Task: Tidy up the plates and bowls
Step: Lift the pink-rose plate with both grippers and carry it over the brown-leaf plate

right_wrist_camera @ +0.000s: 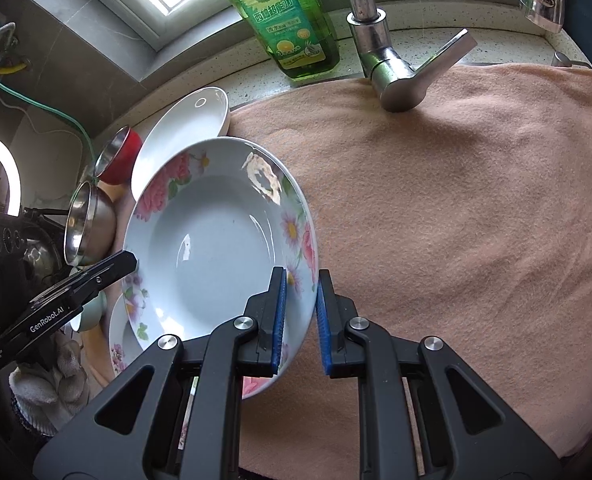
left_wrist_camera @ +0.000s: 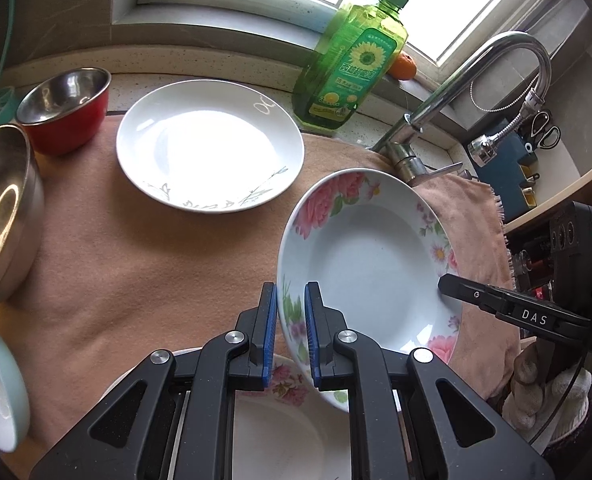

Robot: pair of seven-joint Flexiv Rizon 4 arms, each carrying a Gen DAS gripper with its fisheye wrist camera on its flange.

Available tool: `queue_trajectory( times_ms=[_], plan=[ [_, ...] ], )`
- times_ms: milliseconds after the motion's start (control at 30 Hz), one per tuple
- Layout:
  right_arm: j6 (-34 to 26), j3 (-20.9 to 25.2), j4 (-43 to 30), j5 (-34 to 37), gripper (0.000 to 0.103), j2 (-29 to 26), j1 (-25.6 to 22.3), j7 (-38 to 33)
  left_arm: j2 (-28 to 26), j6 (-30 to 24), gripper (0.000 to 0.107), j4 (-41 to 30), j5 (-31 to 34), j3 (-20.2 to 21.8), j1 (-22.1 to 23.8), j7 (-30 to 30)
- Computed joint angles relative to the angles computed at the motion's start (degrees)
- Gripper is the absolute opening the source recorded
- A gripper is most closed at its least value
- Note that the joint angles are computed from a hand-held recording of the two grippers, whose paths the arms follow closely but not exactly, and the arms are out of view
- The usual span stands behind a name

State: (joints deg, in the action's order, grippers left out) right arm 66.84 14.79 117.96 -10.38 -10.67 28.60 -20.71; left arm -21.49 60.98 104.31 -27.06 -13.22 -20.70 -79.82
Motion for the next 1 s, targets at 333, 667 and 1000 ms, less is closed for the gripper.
queue_trajectory(
  times_ms=[333, 667, 1000],
  plan=[
    [-0.3, 1.2, -1.0, -0.9, 0.015, -0.7, 3.0, 2.4, 4.6, 0.9, 0.012, 5.8, -3.1, 0.5, 1.4, 2.7],
    [-1.4, 2.4, -2.9, -0.8, 0.015, -2.1, 5.8, 3.4, 9.4, 0.8, 0.012, 12.0, -6.6, 2.0, 2.1, 6.0],
    [-2.9, 3.7, -5.7, 0.4, 0.016, -4.8, 8.5, 2.6, 13.0, 0.0, 0.012, 16.9, -7.7, 4.2, 2.5, 7.2]
  ],
)
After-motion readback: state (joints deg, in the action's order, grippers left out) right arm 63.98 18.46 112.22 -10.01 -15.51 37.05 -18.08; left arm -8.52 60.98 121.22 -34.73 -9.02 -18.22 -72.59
